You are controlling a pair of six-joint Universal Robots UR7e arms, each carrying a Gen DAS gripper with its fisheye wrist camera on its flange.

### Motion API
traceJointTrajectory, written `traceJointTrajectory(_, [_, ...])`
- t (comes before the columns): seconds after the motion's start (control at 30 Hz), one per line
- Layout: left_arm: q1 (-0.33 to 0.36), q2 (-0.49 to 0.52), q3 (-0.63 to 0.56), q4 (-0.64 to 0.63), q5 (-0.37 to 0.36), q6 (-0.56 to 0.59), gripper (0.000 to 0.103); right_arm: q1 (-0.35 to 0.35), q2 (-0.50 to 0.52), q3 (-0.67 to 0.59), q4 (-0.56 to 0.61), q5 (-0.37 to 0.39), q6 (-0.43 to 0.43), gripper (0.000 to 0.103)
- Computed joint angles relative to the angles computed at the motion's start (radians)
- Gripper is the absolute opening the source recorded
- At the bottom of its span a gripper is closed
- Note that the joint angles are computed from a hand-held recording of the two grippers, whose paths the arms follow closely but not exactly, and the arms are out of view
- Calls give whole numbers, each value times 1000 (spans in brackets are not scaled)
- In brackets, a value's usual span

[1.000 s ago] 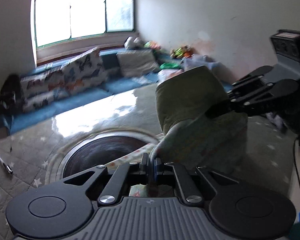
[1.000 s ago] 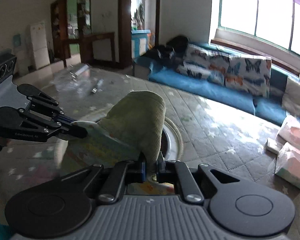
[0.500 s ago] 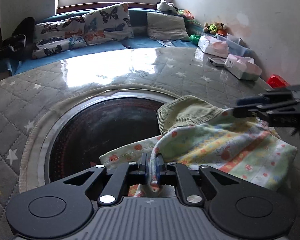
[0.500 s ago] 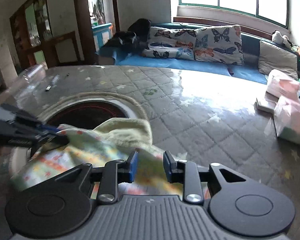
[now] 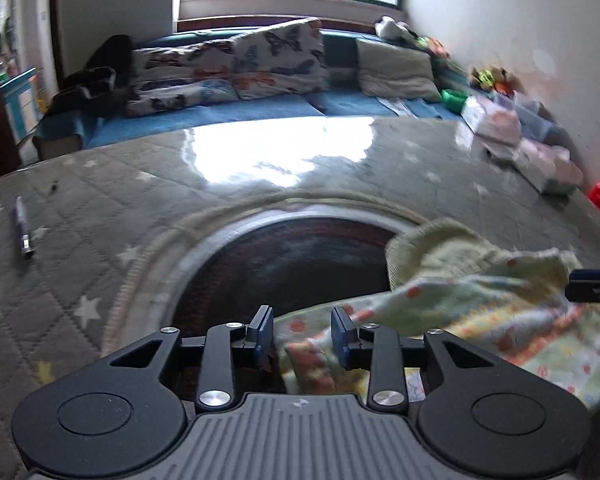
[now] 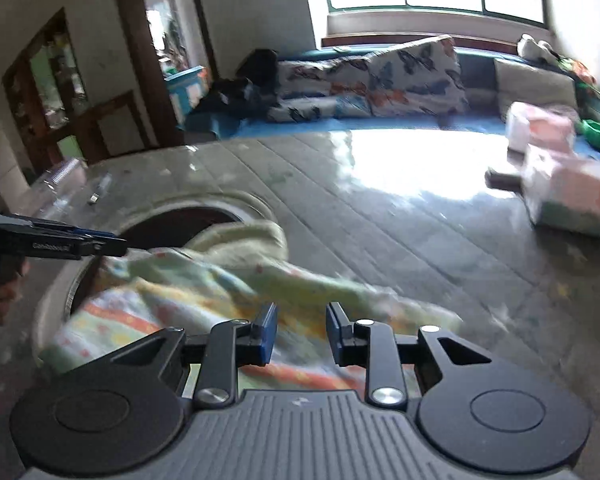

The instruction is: Fold clothes

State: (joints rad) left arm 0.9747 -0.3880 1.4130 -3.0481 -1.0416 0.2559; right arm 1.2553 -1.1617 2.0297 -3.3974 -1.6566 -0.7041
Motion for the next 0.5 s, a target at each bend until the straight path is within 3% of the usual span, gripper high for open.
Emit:
traceJointTrajectory(0.07, [-3, -9, 10, -4, -37, -11, 33, 14, 13, -25, 33, 11, 1, 27])
traceJointTrajectory(0.3, [-12, 21, -41, 100, -181, -4, 32, 59, 125, -157, 93, -77, 12, 26])
traceJointTrajectory(0.5, [-3, 101, -162, 173, -171, -22, 31, 60, 156, -204, 111, -104, 26, 25])
